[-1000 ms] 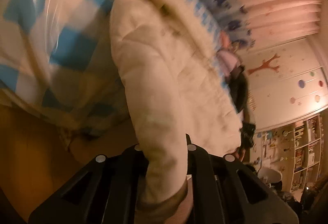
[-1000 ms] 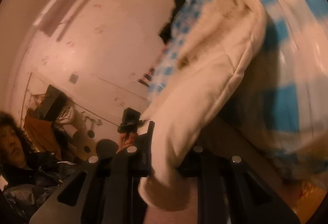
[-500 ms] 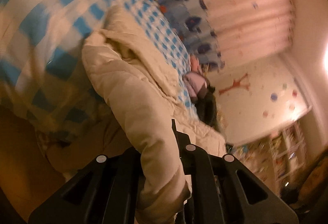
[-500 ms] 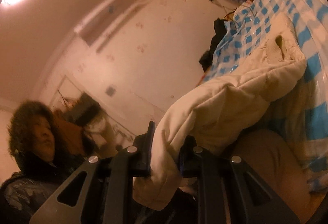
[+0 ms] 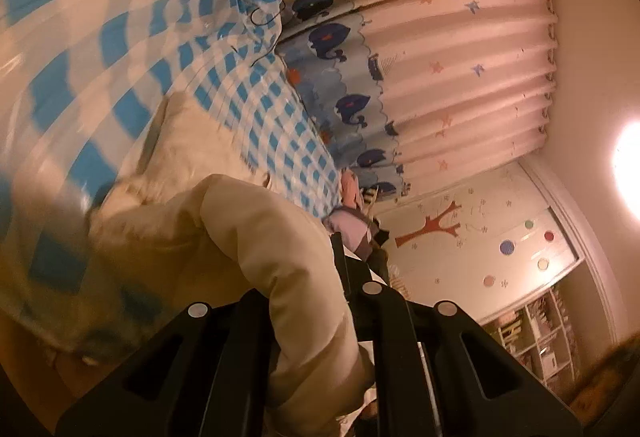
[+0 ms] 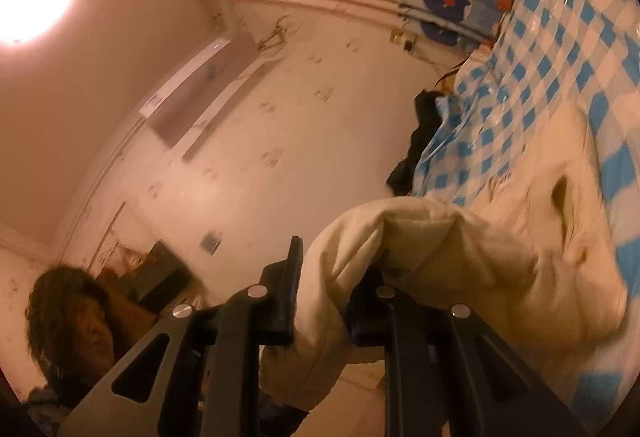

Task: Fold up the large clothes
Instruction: 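Carry the held hem with both tools over the strip toward the collar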

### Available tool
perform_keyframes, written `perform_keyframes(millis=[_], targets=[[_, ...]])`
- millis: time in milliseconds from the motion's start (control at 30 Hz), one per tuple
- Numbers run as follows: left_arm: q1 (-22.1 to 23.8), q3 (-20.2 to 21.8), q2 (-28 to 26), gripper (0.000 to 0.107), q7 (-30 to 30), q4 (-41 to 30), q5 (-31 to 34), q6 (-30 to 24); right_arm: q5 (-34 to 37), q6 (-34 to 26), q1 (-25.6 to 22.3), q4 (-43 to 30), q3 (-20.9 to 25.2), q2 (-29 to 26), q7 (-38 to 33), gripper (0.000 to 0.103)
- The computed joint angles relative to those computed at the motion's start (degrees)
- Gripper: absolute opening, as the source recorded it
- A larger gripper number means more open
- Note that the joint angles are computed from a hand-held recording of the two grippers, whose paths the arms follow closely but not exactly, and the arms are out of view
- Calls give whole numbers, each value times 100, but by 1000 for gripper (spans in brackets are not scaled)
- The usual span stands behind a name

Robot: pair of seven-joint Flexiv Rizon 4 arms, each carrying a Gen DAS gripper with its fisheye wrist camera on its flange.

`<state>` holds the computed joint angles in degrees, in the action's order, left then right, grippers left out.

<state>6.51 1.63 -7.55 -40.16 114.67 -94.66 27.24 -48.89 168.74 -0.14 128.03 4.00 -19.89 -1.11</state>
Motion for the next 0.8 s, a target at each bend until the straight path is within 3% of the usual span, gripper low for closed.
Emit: perform_keyframes(millis=[367,567,633,700,800], targets=[[94,-763,-1611,7,-903,-2241,308,879,-503,-1191,-283,-2026,-332,-1035,1354,20],[77,-1181,-2862,8,-2031,-3674,1456,1614,-1241,-2170,-459,-3064,-510,-1903,2522,19],[-16,-1168,-3397,8,-2615,-4189,2097,1840,-1692,-2485,-525,-3360,-588,-2186,3033,19],[-86,-1108,-3864,9,-3156,-4607,2683,1929,-2349,-2771,-571,-3707,-742,-2473,3737,19],[-127,-1049,-4521,13,-3922,-5250,3397,1839,-2665,-2781,-534,-3949,-920,-2750,4256,18]])
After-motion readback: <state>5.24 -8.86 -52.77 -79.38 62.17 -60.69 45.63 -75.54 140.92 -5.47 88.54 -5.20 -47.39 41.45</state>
